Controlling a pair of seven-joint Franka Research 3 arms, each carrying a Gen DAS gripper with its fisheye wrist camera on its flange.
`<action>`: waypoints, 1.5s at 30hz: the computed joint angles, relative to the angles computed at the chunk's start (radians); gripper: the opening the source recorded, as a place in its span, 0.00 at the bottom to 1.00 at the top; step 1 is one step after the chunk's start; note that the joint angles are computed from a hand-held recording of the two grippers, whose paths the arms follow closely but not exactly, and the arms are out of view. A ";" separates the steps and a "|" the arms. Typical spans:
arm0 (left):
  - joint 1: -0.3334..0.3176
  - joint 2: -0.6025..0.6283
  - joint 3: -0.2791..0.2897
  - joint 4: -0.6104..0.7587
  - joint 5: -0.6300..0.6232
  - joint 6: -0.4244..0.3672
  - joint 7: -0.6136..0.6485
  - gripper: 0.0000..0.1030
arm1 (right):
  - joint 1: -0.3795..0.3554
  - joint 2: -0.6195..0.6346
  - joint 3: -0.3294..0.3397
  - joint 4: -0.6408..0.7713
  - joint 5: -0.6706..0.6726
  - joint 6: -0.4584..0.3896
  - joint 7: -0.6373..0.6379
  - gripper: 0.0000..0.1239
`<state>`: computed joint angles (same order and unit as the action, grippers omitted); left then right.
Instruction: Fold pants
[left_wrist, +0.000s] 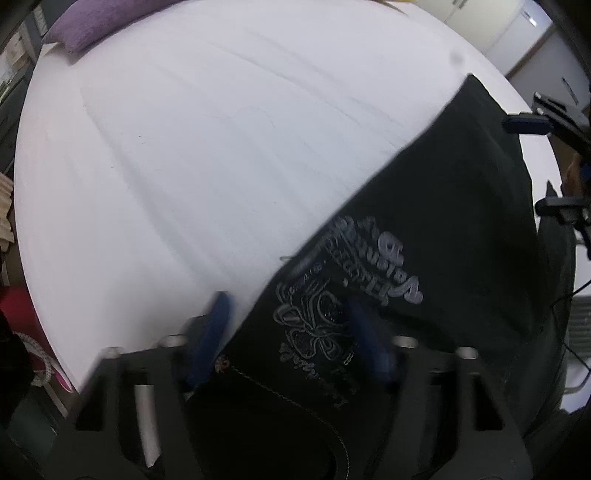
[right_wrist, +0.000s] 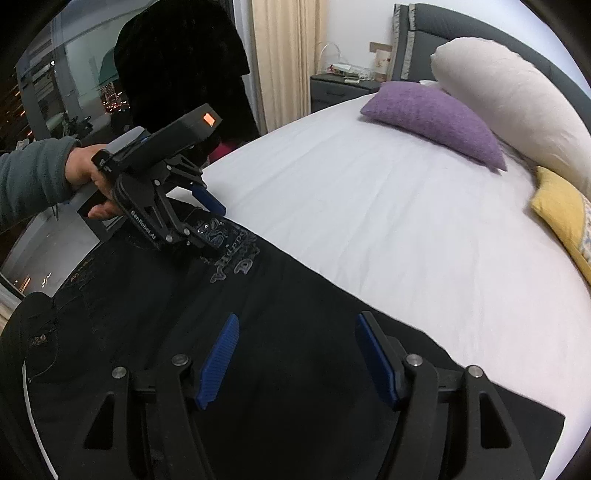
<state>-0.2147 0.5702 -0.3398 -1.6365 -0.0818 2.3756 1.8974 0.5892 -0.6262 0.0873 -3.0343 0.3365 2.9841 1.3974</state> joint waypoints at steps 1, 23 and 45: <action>0.006 -0.002 -0.001 -0.001 -0.012 0.004 -0.009 0.28 | 0.002 0.022 -0.008 0.014 -0.002 0.003 -0.008 0.55; 0.000 -0.417 -0.046 -0.582 -0.094 0.553 0.085 0.07 | -0.072 0.364 0.009 0.289 0.028 -0.123 -0.251 0.44; -0.082 -0.525 -0.001 -0.712 -0.094 0.674 0.025 0.07 | -0.134 0.340 0.035 0.320 0.144 -0.296 -0.321 0.07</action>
<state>-0.2972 0.0448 -0.3403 -2.3488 -0.1756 3.0492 1.9222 0.4547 -0.2860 0.1220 -2.7141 0.4810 2.6878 1.0759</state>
